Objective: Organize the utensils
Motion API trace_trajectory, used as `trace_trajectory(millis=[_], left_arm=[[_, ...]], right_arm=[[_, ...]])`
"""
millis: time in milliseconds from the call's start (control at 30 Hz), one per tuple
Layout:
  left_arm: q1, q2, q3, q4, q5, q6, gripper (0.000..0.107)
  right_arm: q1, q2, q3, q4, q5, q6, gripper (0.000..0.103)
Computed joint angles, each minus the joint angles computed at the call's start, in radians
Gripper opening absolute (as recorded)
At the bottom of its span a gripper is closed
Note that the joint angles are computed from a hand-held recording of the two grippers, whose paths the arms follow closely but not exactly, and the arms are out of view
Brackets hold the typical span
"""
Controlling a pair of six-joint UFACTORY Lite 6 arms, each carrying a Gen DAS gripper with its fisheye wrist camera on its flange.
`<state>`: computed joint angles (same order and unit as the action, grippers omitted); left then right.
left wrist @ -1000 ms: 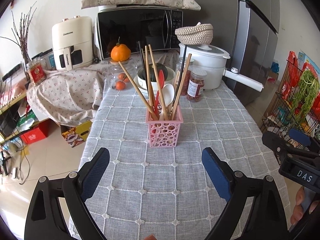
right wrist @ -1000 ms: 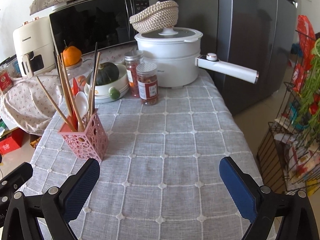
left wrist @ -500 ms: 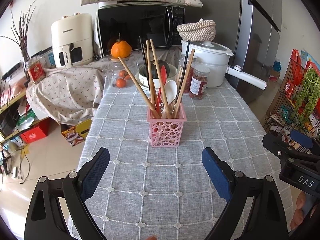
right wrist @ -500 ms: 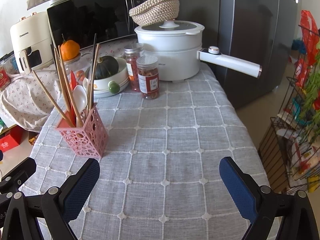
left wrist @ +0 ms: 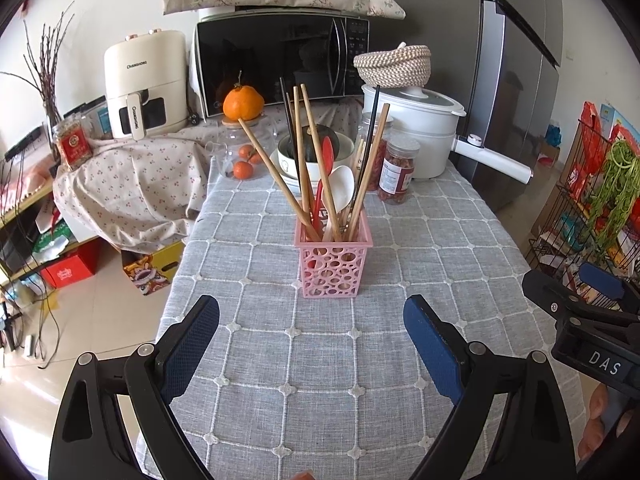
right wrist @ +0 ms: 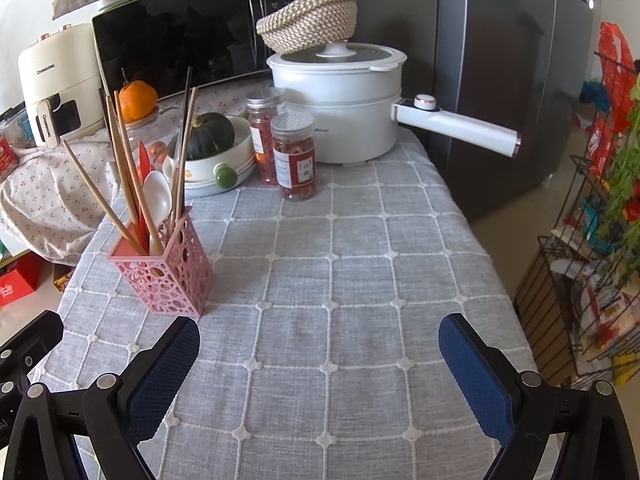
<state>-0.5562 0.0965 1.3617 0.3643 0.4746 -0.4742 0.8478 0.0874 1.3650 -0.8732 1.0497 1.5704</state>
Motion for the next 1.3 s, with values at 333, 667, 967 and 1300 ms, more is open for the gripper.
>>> trace_trajectory(millis=[333,667,967,1300], left_arm=[[-0.014,-0.007,-0.005,0.014,-0.002,-0.012,0.095],[-0.020,-0.015,-0.011,0.028,-0.004,-0.024,0.095],[-0.018,-0.017,-0.013,0.023,-0.005,-0.019,0.095],[-0.018,-0.016,-0.012,0.017,-0.002,-0.014,0.095]], right_arm=[[-0.005,-0.006,-0.011,0.005,-0.007,-0.003,0.099],[-0.006,0.001,-0.008,0.010,-0.009,-0.003,0.099],[-0.006,0.002,-0.008,0.010,-0.009,-0.002,0.099],[-0.006,0.003,-0.008,0.011,-0.010,-0.002,0.099]])
